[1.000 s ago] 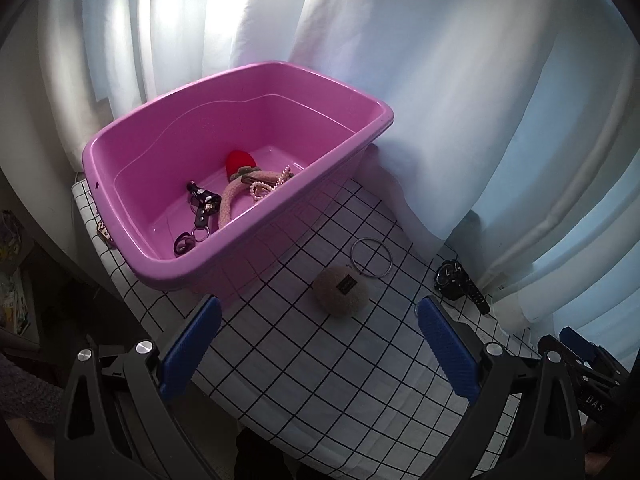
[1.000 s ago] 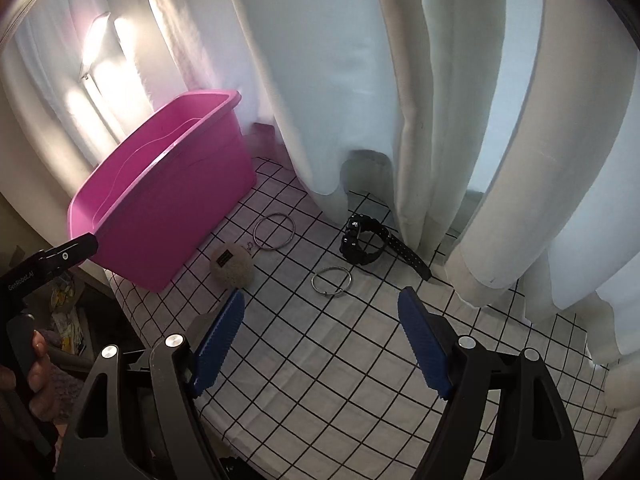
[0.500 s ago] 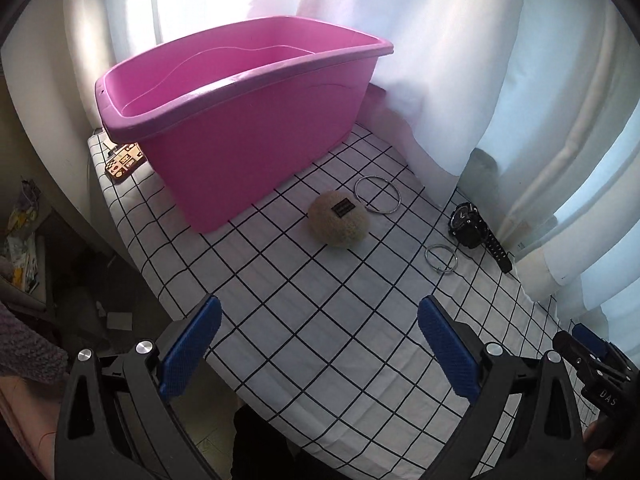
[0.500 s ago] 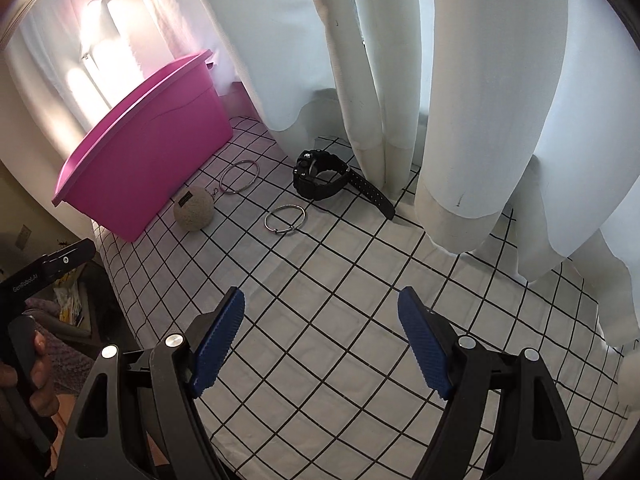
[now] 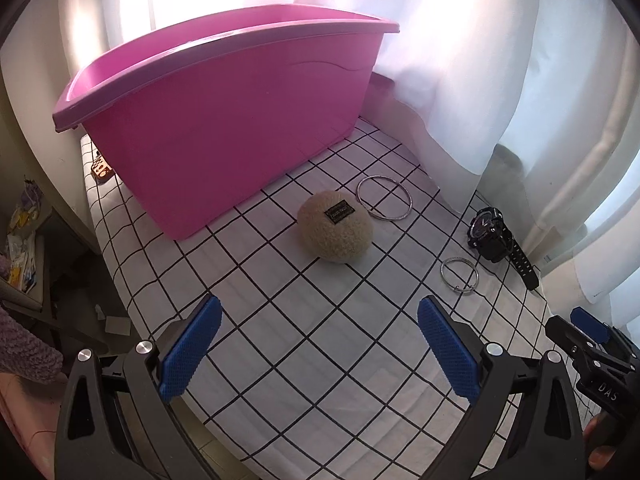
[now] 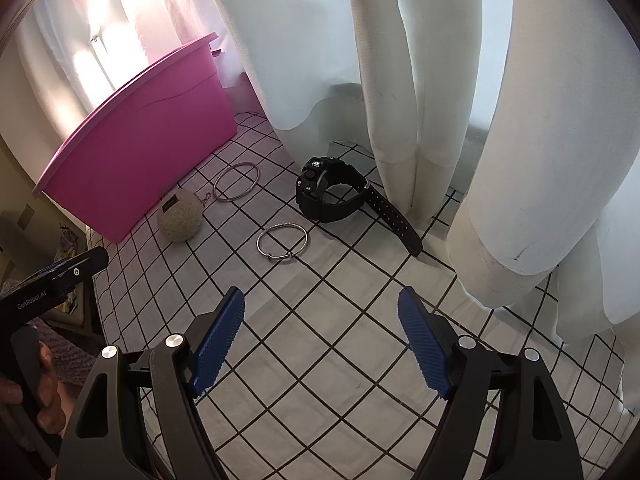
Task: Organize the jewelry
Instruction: 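Grasp the beige pom-pom with the left tool while the right tool grasps the black wristwatch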
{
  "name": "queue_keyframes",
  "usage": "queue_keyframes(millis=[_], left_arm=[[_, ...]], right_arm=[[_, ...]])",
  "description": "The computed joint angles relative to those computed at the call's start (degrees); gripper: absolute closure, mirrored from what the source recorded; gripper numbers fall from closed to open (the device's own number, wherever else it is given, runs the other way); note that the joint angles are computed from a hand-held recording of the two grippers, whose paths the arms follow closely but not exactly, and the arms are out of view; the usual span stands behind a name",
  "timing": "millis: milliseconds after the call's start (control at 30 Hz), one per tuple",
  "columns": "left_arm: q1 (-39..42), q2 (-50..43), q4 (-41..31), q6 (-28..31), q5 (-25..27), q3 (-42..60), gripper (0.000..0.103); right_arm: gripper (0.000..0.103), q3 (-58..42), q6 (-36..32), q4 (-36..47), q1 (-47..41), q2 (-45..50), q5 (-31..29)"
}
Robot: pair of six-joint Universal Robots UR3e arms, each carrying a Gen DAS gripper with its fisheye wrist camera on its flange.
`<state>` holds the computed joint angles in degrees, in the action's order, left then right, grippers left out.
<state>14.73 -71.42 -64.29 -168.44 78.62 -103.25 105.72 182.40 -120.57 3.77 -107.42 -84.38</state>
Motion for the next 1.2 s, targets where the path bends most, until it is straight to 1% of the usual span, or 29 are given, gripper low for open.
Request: queue_keyframes(millis=[100,267,400,567,633,767,900,1200], left_arm=[[-1.51,-3.82,5.13,-1.45,1.04,-0.84,0.006],[-3.33,-10.42,10.97,-2.92,2.31,0.17,0.006],[-4.55,-14.75,14.35,-3.19,3.44,1.52,0.006],[-5.43,-18.89,17.47,-3.03,4.77,2.68,0.006],[-5.53,-19.62,17.76,-3.2,4.78,2.98,0.006],[-6.06,-22.23,19.33,-3.48,4.94,3.9,0.006],[-6.44,-24.36,20.44,-3.55,5.25,4.8,0.006],[-6.81,-27.92,21.93,-4.46,5.59,6.57,0.006]], right_arm=[[0.027,-0.37,-0.08,-5.17,0.25,4.8,-0.32],[0.027,-3.31,1.23,-11.83,0.89,13.34,-1.4],[0.027,-7.13,0.69,-13.76,2.19,19.5,-3.55],[0.028,-9.76,-0.5,-14.74,2.99,24.37,-5.2],[0.027,-10.99,-0.46,-15.08,3.89,26.4,-7.05],[0.027,-12.81,-0.71,-15.57,4.83,29.47,-8.77],[0.028,-14.62,-0.88,-15.6,4.89,32.27,-8.89],[0.028,-19.8,-0.49,-17.14,6.52,38.4,-12.51]])
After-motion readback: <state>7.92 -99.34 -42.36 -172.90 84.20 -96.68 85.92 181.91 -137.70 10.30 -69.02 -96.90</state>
